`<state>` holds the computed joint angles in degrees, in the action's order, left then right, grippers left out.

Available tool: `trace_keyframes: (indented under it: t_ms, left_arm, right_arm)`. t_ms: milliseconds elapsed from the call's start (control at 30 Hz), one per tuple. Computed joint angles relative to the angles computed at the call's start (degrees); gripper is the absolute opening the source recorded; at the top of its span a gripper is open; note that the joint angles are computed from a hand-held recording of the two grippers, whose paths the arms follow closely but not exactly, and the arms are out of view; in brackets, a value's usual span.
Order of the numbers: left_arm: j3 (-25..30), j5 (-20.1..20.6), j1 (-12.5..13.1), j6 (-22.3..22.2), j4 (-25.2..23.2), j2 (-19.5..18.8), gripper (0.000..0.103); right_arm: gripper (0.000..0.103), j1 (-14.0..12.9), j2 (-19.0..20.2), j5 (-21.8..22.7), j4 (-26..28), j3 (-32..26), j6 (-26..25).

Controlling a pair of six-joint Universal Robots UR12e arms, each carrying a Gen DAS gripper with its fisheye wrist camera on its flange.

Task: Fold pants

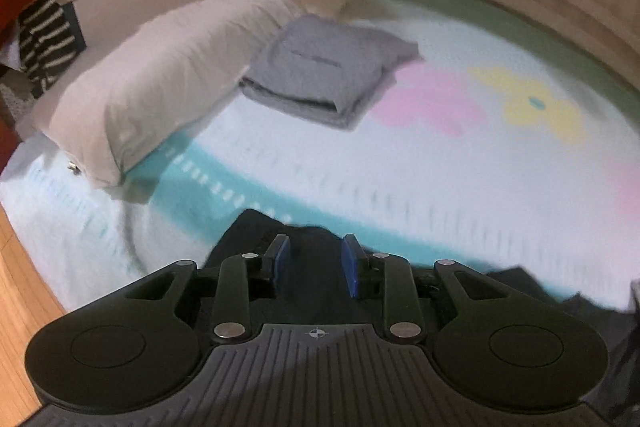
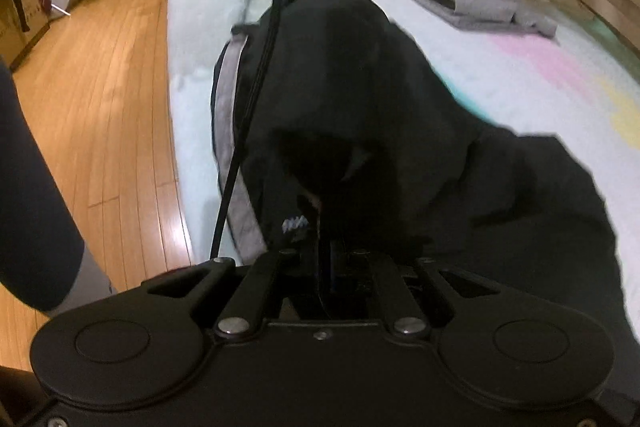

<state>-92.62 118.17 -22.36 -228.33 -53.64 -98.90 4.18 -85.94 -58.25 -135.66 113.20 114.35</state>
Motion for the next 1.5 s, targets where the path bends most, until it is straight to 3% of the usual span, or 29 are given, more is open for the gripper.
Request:
trace_keyframes:
  t_ms: [133,233,333,433,533,600,700,833,933,1000,1133,1167,1200,1233,1500]
  left_arm:
    - [-0.3,-4.72,0.61,0.05,-2.88,-0.47,0.028]
    - [0.02,-10.09,1.37,3.22,-7.75,-1.87,0.028]
    - [-0.41,-14.01,2.22,2.85,-12.02,-2.83,0.028]
    - [-0.53,-12.23,1.82,-0.29,-12.12,-2.13,0.028]
    - [-0.2,-7.08,0.32,-4.04,-9.29,-1.5,0.028]
    - [0.32,-4.13,-0.93,-3.66,-6.45,-1.64,0.028]
    - [1.86,-3.09,-2.57,-0.87,-3.3,-2.91,0.028]
    - [3.43,-9.03,-3.63,4.56,0.17,-5.15,0.028]
    - [4.43,-14.09,-4.1,7.49,-0.07,-6.81,0.028]
    - [5.02,-16.49,-4.4,9.53,-1.77,-7.82,0.028]
    - [6.89,-14.85,-5.43,11.81,-6.07,-9.9,0.029]
    - [7.2,-14.11,-5.64,11.81,-6.42,-10.11,0.029]
    - [7.54,-14.16,-5.66,11.33,-6.86,-10.19,0.029]
    - [7.64,-14.6,-5.61,10.76,-7.0,-10.15,0.029]
    - [8.79,-15.86,-5.08,7.99,-8.61,-10.36,0.029]
  right_arm:
    - [0.012,-0.38,-0.57,0.16,1.71,-0.17,1.45]
    - [0.021,-0.82,-0.58,0.89,4.0,-0.92,3.59]
    - [0.032,-1.14,-0.5,2.03,5.68,-1.71,7.74]
    - [0.035,-3.02,-1.43,4.16,7.12,-1.93,10.09]
    - [0.039,-6.01,-2.57,6.49,5.98,-2.07,13.61]
    - [0.054,-7.8,-2.74,6.62,2.11,-2.03,17.98]
    - [0.057,-9.39,-1.64,1.71,-10.4,-1.76,28.48]
    - [0.057,-7.74,3.04,-16.76,-26.79,-3.56,40.87]
    - [0.057,-5.58,7.8,-30.33,-30.99,-6.93,42.12]
    - [0.055,-4.3,10.6,-36.38,-31.8,-9.03,41.62]
    - [0.05,-2.62,14.44,-43.69,-28.13,-12.57,42.14]
    - [0.044,-2.37,14.76,-44.93,-26.94,-12.81,42.59]
    - [0.018,-2.35,15.09,-45.6,-25.07,-13.42,43.3]
    - [0.007,-2.49,15.15,-46.07,-23.11,-13.9,44.44]
    - [0.008,-10.18,7.37,-35.42,-18.99,-11.49,56.91]
